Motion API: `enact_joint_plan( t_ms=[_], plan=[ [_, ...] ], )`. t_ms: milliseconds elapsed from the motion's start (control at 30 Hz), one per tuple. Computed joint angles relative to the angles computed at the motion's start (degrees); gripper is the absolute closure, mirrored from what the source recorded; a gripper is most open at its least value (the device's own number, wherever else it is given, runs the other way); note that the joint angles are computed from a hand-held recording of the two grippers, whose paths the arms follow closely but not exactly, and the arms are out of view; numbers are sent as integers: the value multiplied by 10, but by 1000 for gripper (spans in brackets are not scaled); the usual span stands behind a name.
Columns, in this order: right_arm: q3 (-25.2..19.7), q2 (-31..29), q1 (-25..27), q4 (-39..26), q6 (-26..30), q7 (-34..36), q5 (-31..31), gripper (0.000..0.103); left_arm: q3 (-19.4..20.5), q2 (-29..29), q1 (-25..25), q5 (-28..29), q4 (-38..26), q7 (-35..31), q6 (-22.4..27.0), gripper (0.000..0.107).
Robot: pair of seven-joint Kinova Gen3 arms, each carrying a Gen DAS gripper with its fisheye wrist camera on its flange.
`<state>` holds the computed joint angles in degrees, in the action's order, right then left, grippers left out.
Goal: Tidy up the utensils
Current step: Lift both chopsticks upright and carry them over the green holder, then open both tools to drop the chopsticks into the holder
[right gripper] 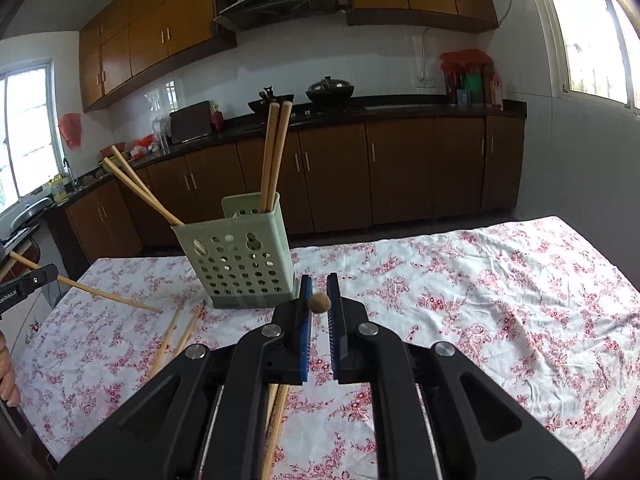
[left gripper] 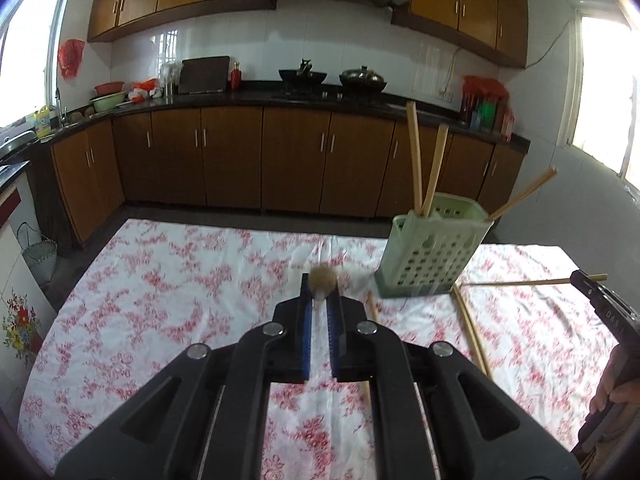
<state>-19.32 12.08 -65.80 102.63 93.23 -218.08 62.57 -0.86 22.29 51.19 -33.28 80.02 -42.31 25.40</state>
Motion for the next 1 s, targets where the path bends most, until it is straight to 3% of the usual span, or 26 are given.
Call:
enact_joint_plan(
  t_ms=[100, 400, 700, 867, 1000],
  plan=[
    [1, -2, -2, -9, 14, 17, 19, 95, 26, -4, -20, 22, -20, -38, -2, 99],
    [-1, -19, -6, -47, 45, 93, 116, 95, 49, -18, -34, 73, -58, -115, -31, 99],
    [24, -2, 15, -78, 36, 133, 252, 95, -25, 40, 33, 64, -180, -74, -70, 99],
    [54, 25, 30, -68, 50, 99, 339, 95, -89, 99, 69, 61, -258, -35, -87, 99],
    [76, 51, 45, -58, 47, 47, 342, 95, -104, 147, 73, 69, -309, -36, -82, 99]
  ],
)
